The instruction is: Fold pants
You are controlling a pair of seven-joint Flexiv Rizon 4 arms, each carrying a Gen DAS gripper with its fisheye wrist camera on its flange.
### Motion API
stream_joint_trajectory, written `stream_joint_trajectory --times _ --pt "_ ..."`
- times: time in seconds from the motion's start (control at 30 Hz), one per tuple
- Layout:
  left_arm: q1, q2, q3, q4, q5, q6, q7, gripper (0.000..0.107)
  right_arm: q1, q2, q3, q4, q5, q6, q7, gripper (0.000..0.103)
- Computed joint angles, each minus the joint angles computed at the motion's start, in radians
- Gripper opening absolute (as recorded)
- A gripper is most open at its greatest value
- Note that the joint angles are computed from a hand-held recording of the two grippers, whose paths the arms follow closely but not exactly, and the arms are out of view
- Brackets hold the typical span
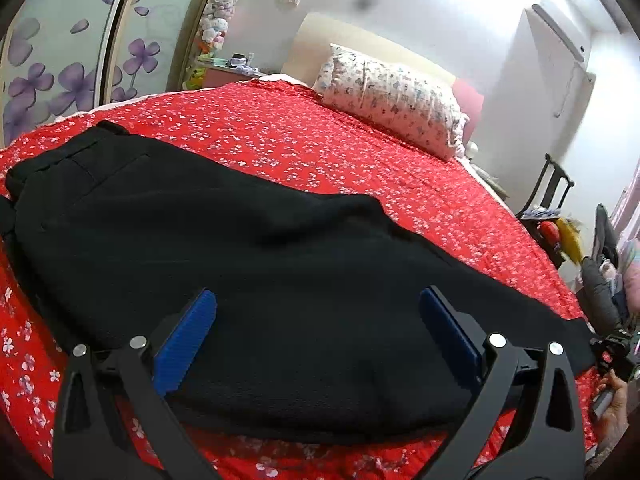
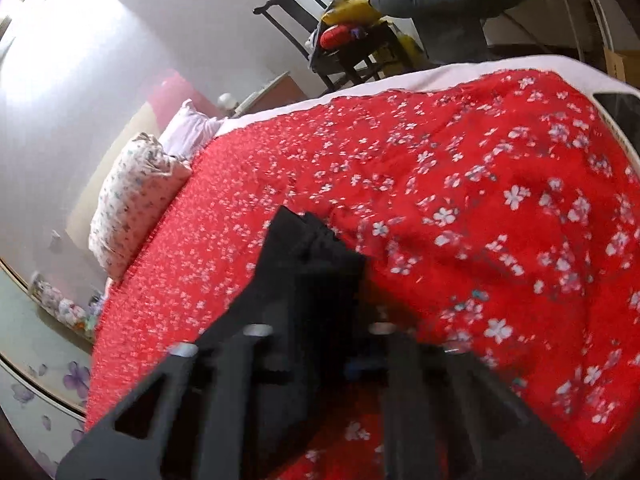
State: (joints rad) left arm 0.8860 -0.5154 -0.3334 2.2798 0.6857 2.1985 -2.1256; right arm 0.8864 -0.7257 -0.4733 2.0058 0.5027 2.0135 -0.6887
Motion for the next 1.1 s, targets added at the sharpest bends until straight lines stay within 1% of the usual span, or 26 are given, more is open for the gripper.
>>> stream_joint_trajectory --times 0.07,0.1,0.13,0.23,0.33,0.4,0.43,0.5,0.57,0.63,0.73,0.77,0.87,0.97,1.1 --pt "0.064 -0.013 -0.049 -0.003 0.046 0.014 -0.04 0.101 -0.015 0.014 0.037 0.004 -0.005 0.064 -0.015 0.011" --pt "0.081 -0.018 -0.059 -0.005 0.058 0.019 -0.056 0.101 -0.013 0.024 0.047 0.003 -0.002 0.089 -0.037 0.01" --pt "0.096 -0.021 -0.065 -0.006 0.067 0.027 -0.073 0.101 -0.002 0.037 0.056 0.003 -0.004 0.127 -0.067 0.01" --pt "0.12 -0.019 -0.065 -0.011 0.081 0.028 -0.122 0.101 0.006 0.076 0.099 -0.006 -0.034 0.184 -0.144 0.01" --pt "0.145 -0.023 -0.069 -0.017 0.113 0.042 -0.171 0.101 0.043 0.113 0.117 -0.05 -0.063 0.159 -0.227 0.01" --pt "0.139 -0.015 -0.051 -0.02 0.124 0.048 -0.192 0.101 0.021 0.127 0.183 -0.09 -0.104 0.151 -0.239 0.01" --pt "0.136 -0.013 -0.043 -0.023 0.131 0.052 -0.203 0.101 -0.016 0.126 0.246 -0.123 -0.148 0.146 -0.225 0.01" --pt "0.143 -0.011 -0.041 -0.033 0.158 0.051 -0.238 0.101 -0.058 0.113 0.327 -0.182 -0.201 0.11 -0.215 0.01" --pt "0.159 -0.01 -0.046 -0.041 0.196 0.052 -0.281 0.101 -0.087 0.082 0.402 -0.265 -0.266 0.037 -0.207 0.01" --pt "0.172 -0.007 -0.048 -0.053 0.231 0.053 -0.327 0.101 -0.087 0.05 0.433 -0.325 -0.312 -0.026 -0.192 0.01" --pt "0.173 -0.001 -0.03 -0.066 0.267 0.064 -0.384 0.101 -0.084 -0.023 0.478 -0.431 -0.413 -0.158 -0.142 0.01" --pt "0.177 0.0 -0.027 -0.072 0.283 0.067 -0.407 0.101 -0.088 -0.055 0.504 -0.474 -0.451 -0.216 -0.121 0.01" --pt "0.183 0.004 -0.014 -0.091 0.328 0.071 -0.476 0.101 -0.111 -0.124 0.579 -0.559 -0.527 -0.324 -0.072 0.01" --pt "0.186 0.008 0.0 -0.115 0.378 0.074 -0.546 0.101 -0.071 -0.158 0.55 -0.603 -0.571 -0.375 -0.013 0.011" --pt "0.177 0.011 0.029 -0.143 0.43 0.092 -0.622 0.101 -0.042 -0.173 0.521 -0.635 -0.608 -0.372 0.063 0.01"
